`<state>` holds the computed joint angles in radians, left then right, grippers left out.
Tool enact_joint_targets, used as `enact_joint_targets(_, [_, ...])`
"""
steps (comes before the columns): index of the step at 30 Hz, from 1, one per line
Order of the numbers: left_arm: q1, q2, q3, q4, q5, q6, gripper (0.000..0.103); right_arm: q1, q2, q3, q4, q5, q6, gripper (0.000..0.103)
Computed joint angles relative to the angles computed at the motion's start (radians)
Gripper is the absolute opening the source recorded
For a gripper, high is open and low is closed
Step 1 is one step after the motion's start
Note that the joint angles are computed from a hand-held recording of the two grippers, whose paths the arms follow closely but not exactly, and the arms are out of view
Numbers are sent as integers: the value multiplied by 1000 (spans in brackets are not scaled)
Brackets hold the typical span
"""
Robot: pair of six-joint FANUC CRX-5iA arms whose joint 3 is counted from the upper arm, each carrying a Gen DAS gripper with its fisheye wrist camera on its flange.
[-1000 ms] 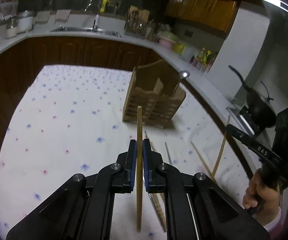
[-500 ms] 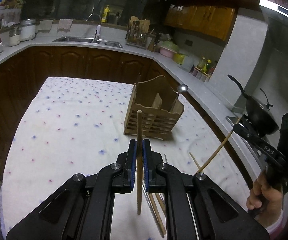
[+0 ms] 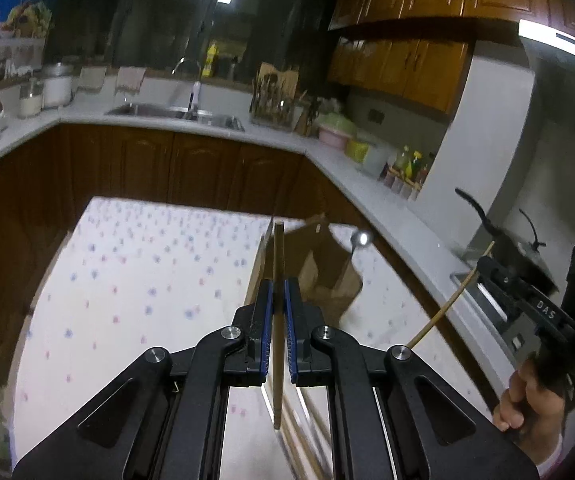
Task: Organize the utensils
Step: 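Lower both chopsticks into the wooden holder and open both tools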
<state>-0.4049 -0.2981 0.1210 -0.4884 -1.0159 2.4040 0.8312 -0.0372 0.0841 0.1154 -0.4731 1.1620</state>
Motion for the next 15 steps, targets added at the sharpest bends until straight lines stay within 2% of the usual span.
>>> enact_joint_targets(8, [50, 104, 162, -42, 56, -36, 5, -22, 87, 117, 108, 91, -95, 5])
enact_joint_targets(15, [112, 200, 241, -63, 96, 12, 5, -54, 210, 258, 142, 115, -142, 5])
